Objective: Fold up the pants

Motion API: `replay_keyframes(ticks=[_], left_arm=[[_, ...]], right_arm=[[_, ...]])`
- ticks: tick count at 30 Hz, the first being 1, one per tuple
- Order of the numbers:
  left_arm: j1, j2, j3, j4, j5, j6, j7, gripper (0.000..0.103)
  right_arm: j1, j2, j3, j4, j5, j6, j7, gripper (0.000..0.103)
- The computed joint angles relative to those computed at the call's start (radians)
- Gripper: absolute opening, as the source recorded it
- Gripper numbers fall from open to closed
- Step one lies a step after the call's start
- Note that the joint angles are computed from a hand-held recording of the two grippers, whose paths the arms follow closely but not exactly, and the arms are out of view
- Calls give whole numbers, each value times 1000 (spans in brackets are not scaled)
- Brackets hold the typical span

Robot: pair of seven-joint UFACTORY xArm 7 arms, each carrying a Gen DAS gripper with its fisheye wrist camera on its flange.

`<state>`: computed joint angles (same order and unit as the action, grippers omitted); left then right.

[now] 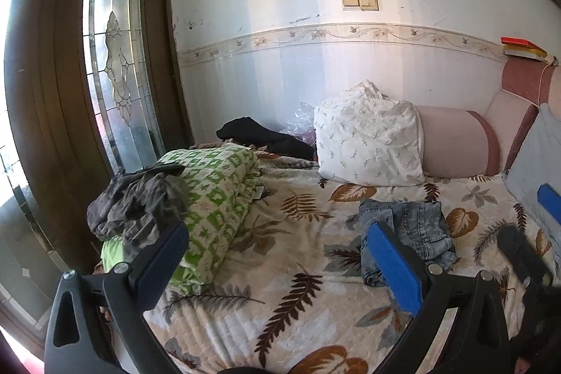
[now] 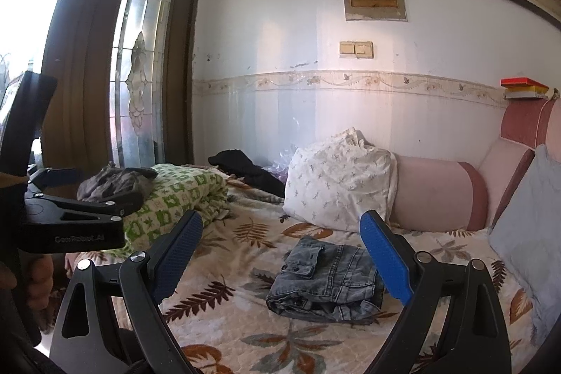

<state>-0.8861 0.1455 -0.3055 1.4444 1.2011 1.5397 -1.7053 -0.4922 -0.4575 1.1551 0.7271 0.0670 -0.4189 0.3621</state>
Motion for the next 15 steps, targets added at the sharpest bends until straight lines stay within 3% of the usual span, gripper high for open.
replay_keyframes(ticks=[5,15], left_arm=[[19,46,23,48,-9,-78,34,103],[19,118,86,94,-52,-223,62,103]], right_arm=[[-84,6,61,10,-9,5,1,92],[-194,39,116,17,-50,31,52,92]])
